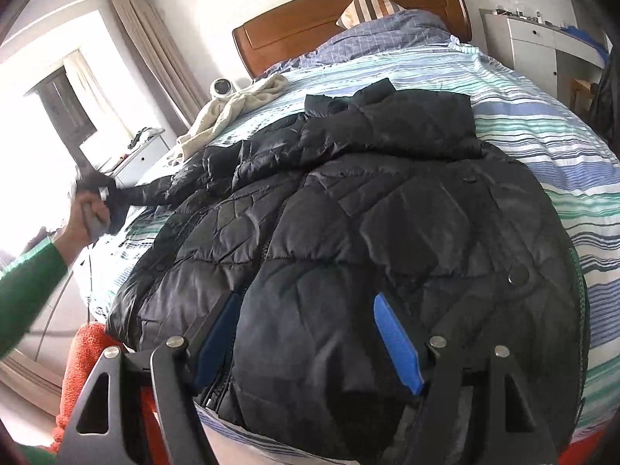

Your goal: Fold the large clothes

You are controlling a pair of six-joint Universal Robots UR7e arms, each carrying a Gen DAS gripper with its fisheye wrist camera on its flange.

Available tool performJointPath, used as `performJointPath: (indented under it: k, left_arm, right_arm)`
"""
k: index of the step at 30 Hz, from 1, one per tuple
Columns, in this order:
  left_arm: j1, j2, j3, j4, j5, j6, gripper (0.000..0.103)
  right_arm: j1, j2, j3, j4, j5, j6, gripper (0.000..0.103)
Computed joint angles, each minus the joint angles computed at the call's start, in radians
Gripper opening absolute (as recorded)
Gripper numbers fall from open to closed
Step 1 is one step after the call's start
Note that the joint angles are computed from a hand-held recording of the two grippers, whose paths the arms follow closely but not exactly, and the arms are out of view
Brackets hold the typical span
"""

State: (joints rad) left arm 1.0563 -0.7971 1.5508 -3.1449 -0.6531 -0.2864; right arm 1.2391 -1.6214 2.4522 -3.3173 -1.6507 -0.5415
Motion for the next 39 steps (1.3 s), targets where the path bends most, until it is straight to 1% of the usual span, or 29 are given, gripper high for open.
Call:
performJointPath:
  k: [2,4,7,9,11,13,14,15,16,17,19,20,21,23,24,25,26,27,29,31,32,34,36,38,39]
  left_arm:
    - [-0.062,0.059,-0.100,-0.030,-0.002,0.163,0.003]
    - [-0.130,0.114,-0.171,-0.057,-0.004,0.318,0.003]
    - [-0.235,0.206,-0.244,-0.072,-0.073,0.536,0.003]
    - [-0.287,0.255,-0.259,-0.057,-0.131,0.629,0.004]
    - [-0.330,0.297,-0.249,-0.025,-0.188,0.690,0.005]
    - [-0.365,0.346,-0.234,0.051,-0.249,0.726,0.010]
    - [-0.375,0.368,-0.231,0.100,-0.273,0.733,0.023]
    - [-0.383,0.396,-0.234,0.191,-0.300,0.731,0.037]
    - [-0.390,0.428,-0.235,0.265,-0.308,0.728,0.069]
    - [-0.396,0.449,-0.228,0.297,-0.302,0.725,0.081]
    - [-0.413,0.493,-0.167,0.292,-0.264,0.752,0.081]
    - [-0.420,0.495,-0.137,0.296,-0.251,0.754,0.081]
    - [-0.433,0.484,-0.076,0.275,-0.243,0.761,0.081]
    - [-0.439,0.440,0.032,0.203,-0.261,0.798,0.081]
    - [-0.438,0.403,0.077,0.201,-0.278,0.793,0.081]
    - [-0.441,0.364,0.119,0.203,-0.289,0.779,0.081]
    - [-0.431,0.326,0.136,0.210,-0.301,0.778,0.081]
    - [-0.424,0.297,0.147,0.210,-0.304,0.772,0.081]
    - [-0.408,0.262,0.135,0.205,-0.297,0.746,0.088]
    - [-0.372,0.235,0.092,0.207,-0.283,0.684,0.092]
    - [-0.355,0.227,0.070,0.206,-0.269,0.640,0.093]
    - [-0.306,0.247,-0.024,0.215,-0.231,0.547,0.093]
    - [-0.268,0.271,-0.084,0.201,-0.209,0.502,0.091]
    - [-0.234,0.319,-0.146,0.177,-0.185,0.494,0.080]
    - [-0.216,0.347,-0.180,0.199,-0.164,0.492,0.077]
  right_arm:
    - [-0.008,-0.008,0.004,-0.006,0.019,0.000,0.074]
    - [-0.016,-0.019,0.011,-0.022,0.042,0.007,0.074]
    - [-0.026,-0.035,0.021,-0.048,0.069,0.019,0.074]
    - [-0.038,-0.051,0.029,-0.069,0.081,0.029,0.074]
    - [-0.050,-0.068,0.034,-0.083,0.086,0.037,0.074]
    - [-0.064,-0.084,0.039,-0.096,0.089,0.044,0.074]
    - [-0.076,-0.096,0.044,-0.106,0.094,0.048,0.074]
    - [-0.088,-0.110,0.049,-0.113,0.096,0.053,0.074]
    - [-0.101,-0.122,0.055,-0.121,0.098,0.059,0.074]
    - [-0.113,-0.134,0.061,-0.128,0.099,0.067,0.074]
    - [-0.142,-0.157,0.069,-0.136,0.103,0.088,0.074]
    - [-0.160,-0.173,0.073,-0.136,0.109,0.101,0.074]
    - [-0.174,-0.185,0.076,-0.141,0.113,0.113,0.074]
    - [-0.193,-0.195,0.070,-0.140,0.108,0.126,0.074]
    - [-0.195,-0.195,0.057,-0.128,0.102,0.121,0.074]
    - [-0.186,-0.184,0.037,-0.119,0.092,0.112,0.074]
    - [-0.174,-0.172,0.016,-0.112,0.082,0.103,0.074]
    - [-0.148,-0.149,-0.020,-0.107,0.066,0.094,0.074]
    - [-0.089,-0.099,-0.097,-0.088,0.053,0.074,0.074]
    - [-0.029,-0.038,-0.184,-0.045,0.041,0.043,0.074]
    - [0.003,0.002,-0.236,-0.017,0.027,0.023,0.074]
    - [0.044,0.095,-0.336,0.012,-0.004,-0.015,0.074]
    - [0.058,0.188,-0.438,0.050,-0.030,-0.025,0.074]
    - [0.048,0.270,-0.537,0.122,-0.066,-0.012,0.074]
    - [0.038,0.310,-0.579,0.153,-0.097,0.002,0.074]
